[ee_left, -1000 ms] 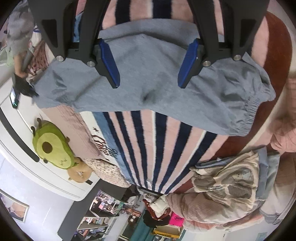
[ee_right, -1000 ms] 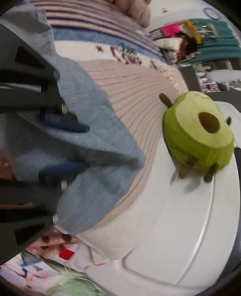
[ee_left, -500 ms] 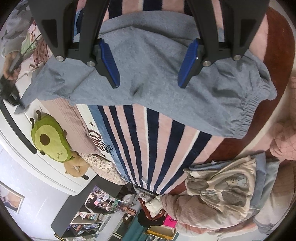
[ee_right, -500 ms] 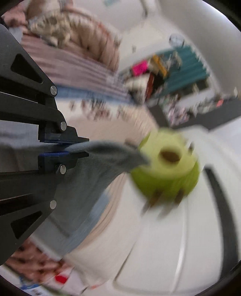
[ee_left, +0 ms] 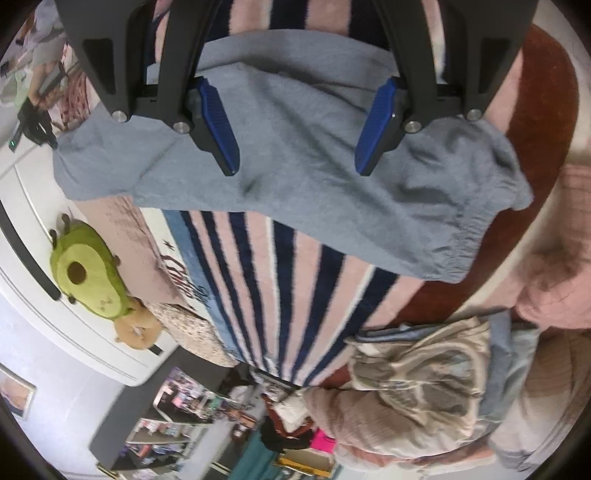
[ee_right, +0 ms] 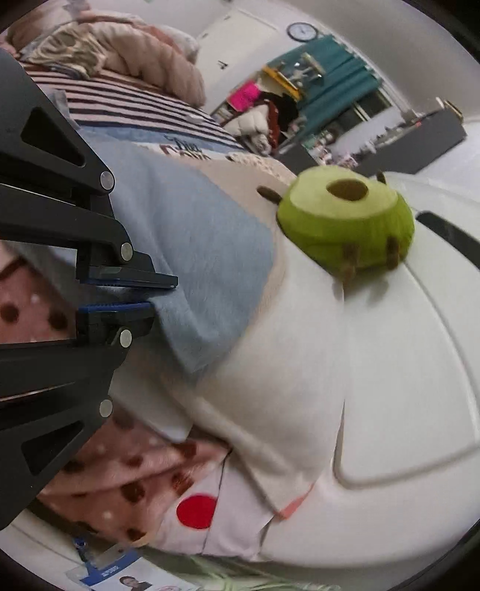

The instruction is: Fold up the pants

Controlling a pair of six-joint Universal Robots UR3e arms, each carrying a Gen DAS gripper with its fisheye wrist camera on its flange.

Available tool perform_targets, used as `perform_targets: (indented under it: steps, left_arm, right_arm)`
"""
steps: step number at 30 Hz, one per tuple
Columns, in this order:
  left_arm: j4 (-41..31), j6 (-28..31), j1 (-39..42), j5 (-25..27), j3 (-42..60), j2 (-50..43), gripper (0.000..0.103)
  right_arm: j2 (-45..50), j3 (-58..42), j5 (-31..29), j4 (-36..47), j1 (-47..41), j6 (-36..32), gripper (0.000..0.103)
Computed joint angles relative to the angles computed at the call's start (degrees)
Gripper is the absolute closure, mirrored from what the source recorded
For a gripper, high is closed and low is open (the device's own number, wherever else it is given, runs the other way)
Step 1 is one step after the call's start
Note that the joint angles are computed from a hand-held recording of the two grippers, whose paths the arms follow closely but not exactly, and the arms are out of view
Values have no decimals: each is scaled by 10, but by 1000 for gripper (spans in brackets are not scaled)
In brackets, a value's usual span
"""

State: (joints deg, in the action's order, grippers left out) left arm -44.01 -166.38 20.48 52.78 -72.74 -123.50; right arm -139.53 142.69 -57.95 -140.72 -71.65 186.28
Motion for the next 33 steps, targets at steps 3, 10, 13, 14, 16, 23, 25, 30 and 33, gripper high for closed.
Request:
perform_targets:
  steps: [3, 10, 13, 14, 16, 23, 25, 30, 33]
  left_arm:
    - [29, -38, 19, 17, -23, 8, 32]
    - [44, -92, 74, 39, -60, 18, 25]
    - [14, -102, 85, 26, -32, -10, 24]
    - [5, -106, 81, 34, -14, -26, 24]
    - [-8, -117, 75, 47, 23, -57, 24]
    - [-64, -171, 52, 25, 157, -155, 62]
    - [-82, -174, 47, 20, 188, -171, 89]
    - [5, -200, 58, 34, 172, -151, 96]
    - [43, -212, 69, 64, 183, -139, 96]
  right_arm:
    - [23, -15, -11, -15, 13, -1, 100]
    - [-25, -29, -22, 11, 76, 2, 64]
    - [-43, -32, -10, 26, 105, 5, 63]
    - [-48, -33, 4, 31, 115, 1, 63]
    - [-35, -39, 3, 13, 154, -1, 62]
    - [113, -97, -139, -120, 428, 12, 42]
    - [150, -116, -169, -134, 485, 20, 41]
    - [207, -140, -239, -166, 596, 45, 41]
    - [219, -150, -253, -164, 626, 64, 41]
